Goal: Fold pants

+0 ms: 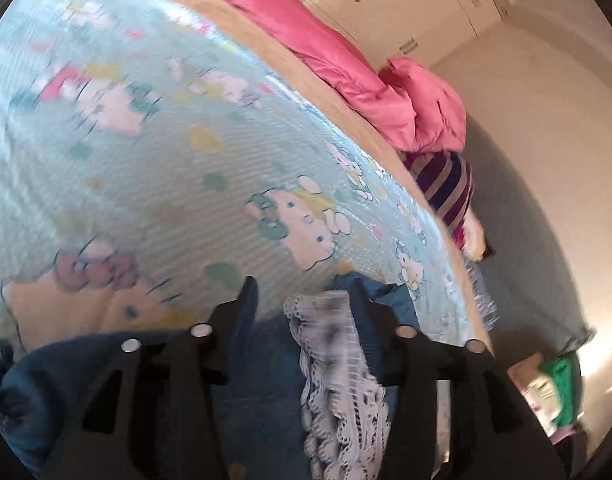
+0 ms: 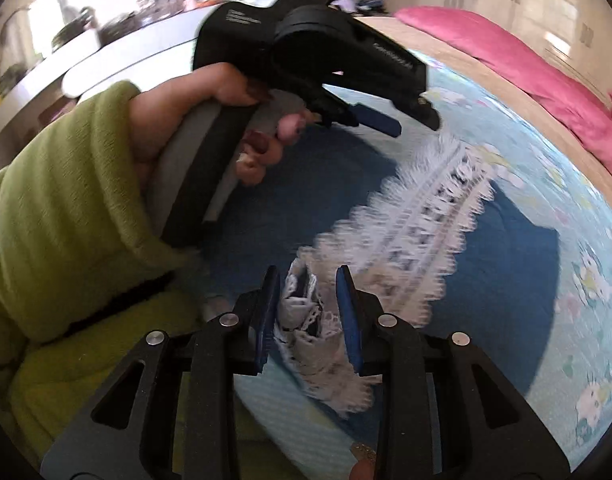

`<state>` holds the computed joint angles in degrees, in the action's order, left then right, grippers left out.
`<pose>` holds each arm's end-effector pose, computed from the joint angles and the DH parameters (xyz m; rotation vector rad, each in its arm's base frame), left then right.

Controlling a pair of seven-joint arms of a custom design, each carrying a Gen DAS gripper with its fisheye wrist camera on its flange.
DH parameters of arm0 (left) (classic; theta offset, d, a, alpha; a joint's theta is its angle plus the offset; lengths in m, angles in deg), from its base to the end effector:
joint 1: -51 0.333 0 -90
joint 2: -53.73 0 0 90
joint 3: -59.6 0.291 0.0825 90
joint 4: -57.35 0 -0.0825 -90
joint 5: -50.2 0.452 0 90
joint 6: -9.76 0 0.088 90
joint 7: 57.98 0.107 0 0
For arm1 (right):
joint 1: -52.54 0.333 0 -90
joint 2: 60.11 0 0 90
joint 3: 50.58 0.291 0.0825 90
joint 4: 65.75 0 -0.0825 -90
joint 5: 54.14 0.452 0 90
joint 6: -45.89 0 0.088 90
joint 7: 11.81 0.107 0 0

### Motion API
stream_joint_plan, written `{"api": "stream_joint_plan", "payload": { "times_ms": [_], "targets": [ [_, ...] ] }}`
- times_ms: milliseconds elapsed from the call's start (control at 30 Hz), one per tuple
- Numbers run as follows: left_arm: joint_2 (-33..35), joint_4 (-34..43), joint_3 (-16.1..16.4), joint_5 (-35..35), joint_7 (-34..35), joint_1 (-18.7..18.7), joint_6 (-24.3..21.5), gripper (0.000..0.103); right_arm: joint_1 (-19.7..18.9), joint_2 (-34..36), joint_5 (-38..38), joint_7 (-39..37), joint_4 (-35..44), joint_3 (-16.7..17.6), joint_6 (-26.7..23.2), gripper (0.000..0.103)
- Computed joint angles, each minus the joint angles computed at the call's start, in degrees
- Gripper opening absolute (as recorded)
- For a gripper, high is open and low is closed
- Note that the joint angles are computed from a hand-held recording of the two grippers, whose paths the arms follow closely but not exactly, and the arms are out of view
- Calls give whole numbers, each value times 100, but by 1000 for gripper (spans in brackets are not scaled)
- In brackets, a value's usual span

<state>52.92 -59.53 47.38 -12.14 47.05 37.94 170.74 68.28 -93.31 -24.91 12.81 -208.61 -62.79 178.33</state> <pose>0.6033 -0.2380 0.4636 2.0801 -1.6888 1.4297 0.4866 0.0391 0.4801 -2.3775 0.7814 -0.2697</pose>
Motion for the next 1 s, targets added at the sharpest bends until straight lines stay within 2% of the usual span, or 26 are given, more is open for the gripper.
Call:
{"api": "stream_joint_plan", "payload": {
  "times_ms": [33,100,167,200,267,367,467,567,600,700,767,800,833,867,900,933,1000],
  "targets": [
    [5,-10,12,-266,181,4,-38,47,16,-52,20,-55,23,-46,-139,33],
    [-11,-23,1,-253,221,-2,-47,48,18,-176,125,-121,57,-147,-357,41],
    [-11,-1,-18,-150,235,-25,-22,54,-22,-220,302,-184,195,-284,-507,43],
    [-48,-26,-13,-226,346,-27,-48,57,-69,-225,389,-207,252,-325,-422,47],
    [-26,-27,-24,-37,189,-45,-6,59,-202,-138,483,-115,342,-320,-69,54],
    [-4,-68,-26,432,-316,-43,31,61,-397,442,585,327,779,-381,320,56],
    [53,-58,-63,1450,-1254,-57,155,69,-662,1145,648,824,1266,-342,561,60],
    [131,36,-77,2266,-1767,-66,35,80,-872,1922,920,1140,1916,-339,315,61],
    [179,91,-80,2579,-1981,-71,-23,81,-933,2184,1054,1205,2155,-331,173,61],
    [275,190,-83,2875,-2178,-57,-121,83,-1120,2721,1392,1468,2640,-213,-210,61],
    [335,259,-87,3004,-2278,-47,-179,78,-1258,3188,1593,1635,3066,-116,-466,61],
    [361,290,-96,3020,-2259,-42,-205,71,-1334,3419,1636,1716,3289,-60,-666,61],
    [393,329,-119,2857,-2107,-28,-240,51,-1417,3616,1685,1797,3470,-2,-834,61],
    [419,360,-146,2651,-1922,-13,-280,36,-1512,3781,1713,1845,3625,49,-1082,61],
    [443,388,-176,2412,-1703,2,-314,28,-1588,3882,1733,1824,3724,123,-1261,45],
    [449,388,-187,2342,-1646,-2,-289,25,-1659,3882,1770,1724,3723,199,-1316,13],
    [406,344,-219,2161,-1438,-13,-131,21,-1831,3740,2056,1415,3569,333,-1205,8]
  ]
}}
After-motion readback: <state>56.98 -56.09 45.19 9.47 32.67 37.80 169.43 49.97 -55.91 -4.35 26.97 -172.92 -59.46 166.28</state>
